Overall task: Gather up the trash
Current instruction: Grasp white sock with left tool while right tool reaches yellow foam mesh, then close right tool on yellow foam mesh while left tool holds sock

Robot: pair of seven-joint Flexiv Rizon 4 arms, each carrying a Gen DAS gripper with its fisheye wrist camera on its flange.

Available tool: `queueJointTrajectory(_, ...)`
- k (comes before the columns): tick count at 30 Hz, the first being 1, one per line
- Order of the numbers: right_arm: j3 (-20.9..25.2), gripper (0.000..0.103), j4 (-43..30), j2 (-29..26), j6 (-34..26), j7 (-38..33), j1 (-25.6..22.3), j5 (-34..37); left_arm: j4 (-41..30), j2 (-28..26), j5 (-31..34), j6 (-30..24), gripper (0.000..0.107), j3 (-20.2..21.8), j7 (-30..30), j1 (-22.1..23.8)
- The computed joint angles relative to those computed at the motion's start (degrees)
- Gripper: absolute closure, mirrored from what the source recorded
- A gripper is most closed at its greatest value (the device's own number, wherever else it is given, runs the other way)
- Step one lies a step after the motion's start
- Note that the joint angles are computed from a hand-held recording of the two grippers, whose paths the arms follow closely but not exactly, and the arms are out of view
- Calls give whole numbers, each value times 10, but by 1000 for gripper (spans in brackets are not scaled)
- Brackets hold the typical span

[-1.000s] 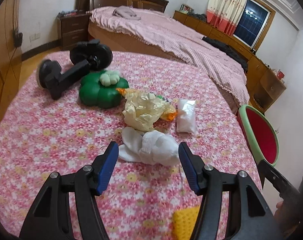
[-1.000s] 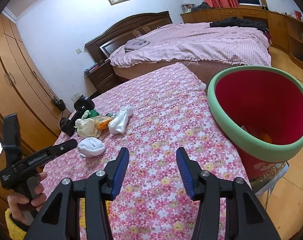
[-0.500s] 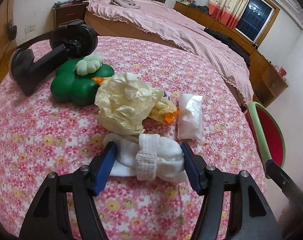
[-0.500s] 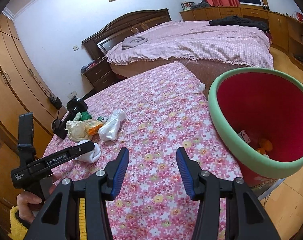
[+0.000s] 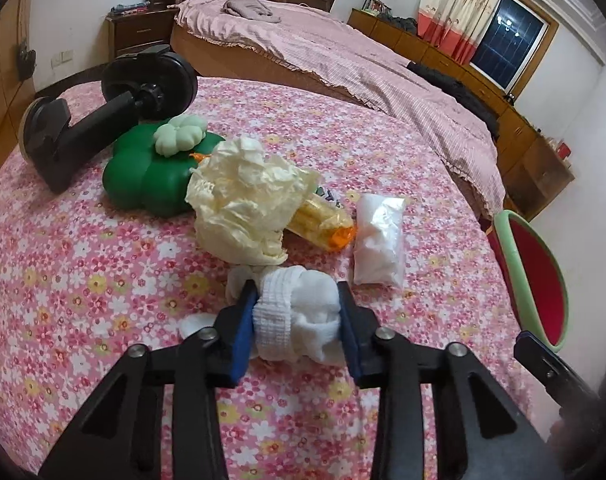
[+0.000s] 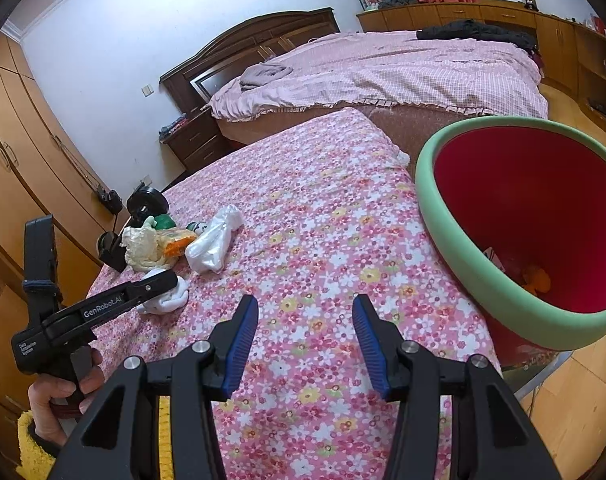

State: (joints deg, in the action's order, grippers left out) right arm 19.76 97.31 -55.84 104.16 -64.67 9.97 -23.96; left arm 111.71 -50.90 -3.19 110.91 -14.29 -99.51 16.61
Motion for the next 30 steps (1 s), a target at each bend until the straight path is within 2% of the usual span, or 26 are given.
queueJointTrajectory(2,-3,51,5,4,5,-1,4,3,12,3,12,12,73,-12,-3,15)
queueJointTrajectory(9,-22,51,32,26,32,2,29,10,72,37,42,59,74,-9,-32,34)
queueJointTrajectory(20,-55,51,98,69,84,-3,79,12,174,100,88,150,74,44,-98,40)
queueJointTrajectory(30,-71,51,128,84,73,-5,118,21,248,123,94,221,74,98,-137,23)
